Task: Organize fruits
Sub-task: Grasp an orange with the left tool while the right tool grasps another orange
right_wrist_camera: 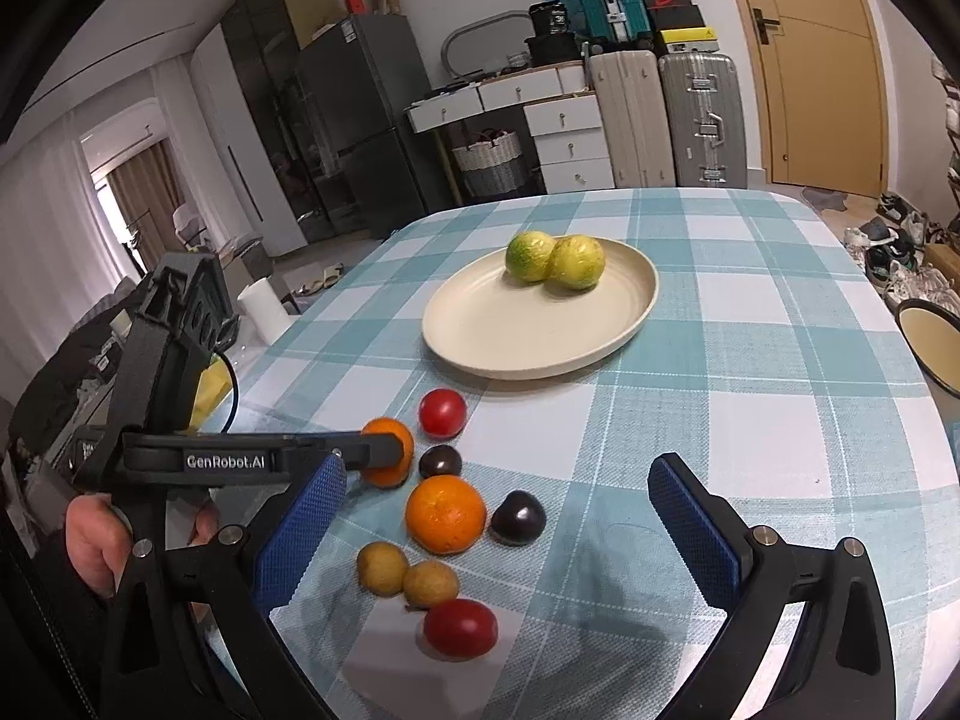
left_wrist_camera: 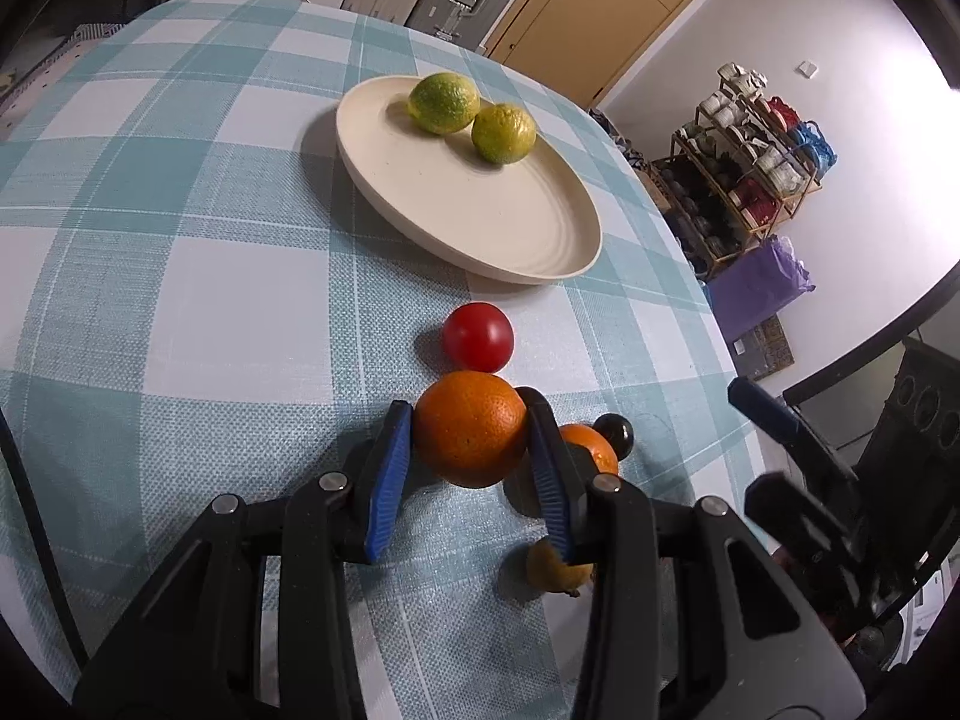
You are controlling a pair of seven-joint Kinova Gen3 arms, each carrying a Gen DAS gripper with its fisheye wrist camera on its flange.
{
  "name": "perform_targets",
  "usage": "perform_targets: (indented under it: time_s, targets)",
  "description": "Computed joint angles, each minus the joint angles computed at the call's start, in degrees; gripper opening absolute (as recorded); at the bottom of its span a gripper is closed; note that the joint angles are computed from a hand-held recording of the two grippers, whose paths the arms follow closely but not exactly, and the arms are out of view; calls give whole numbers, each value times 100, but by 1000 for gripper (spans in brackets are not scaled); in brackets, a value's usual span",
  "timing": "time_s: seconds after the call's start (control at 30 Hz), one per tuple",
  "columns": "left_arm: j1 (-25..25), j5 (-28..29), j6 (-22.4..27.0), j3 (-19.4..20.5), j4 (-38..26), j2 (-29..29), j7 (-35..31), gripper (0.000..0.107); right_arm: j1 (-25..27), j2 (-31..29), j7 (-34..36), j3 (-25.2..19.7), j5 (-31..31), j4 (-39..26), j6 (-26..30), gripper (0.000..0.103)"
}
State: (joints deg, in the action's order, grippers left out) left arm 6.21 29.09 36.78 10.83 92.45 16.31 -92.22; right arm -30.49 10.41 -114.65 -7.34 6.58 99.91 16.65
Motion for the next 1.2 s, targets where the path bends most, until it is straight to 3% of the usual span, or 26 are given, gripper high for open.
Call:
perform_targets:
  time_s: [0.27,0.4,0.57,0.73,0.8,0.9,1.13,1.2]
  targets:
    - [-55,57,-30,-46,210,-266,-100,36,92,98,426,-223,-336,-124,241,103]
    - [-130,235,-59,-51,355,-391,-303,36,483,209,1021,-594,-1018,-215,345,103]
    - [-183,409,-48,-82,445,-450,-504,36,276,317,1076,-437,-1089,-426,629,102]
    - [-232,594,-63,-105,522,-483,-695,36,239,502,1191,-442,-1186,-704,953,92]
    - [-238,637,-49,-115,525,-481,-731,36,184,611,1175,-388,-1153,-887,1177,81]
    - [-296,751,-31,-124,569,-496,-853,36,62,721,1039,-272,-1029,-1076,1407,73]
    - [-405,1005,23,-149,628,-465,-1094,36,-164,842,875,-146,-709,-1316,1645,68]
    - [-423,1053,35,-154,635,-451,-1137,36,-337,853,711,-35,-463,-1367,1715,57]
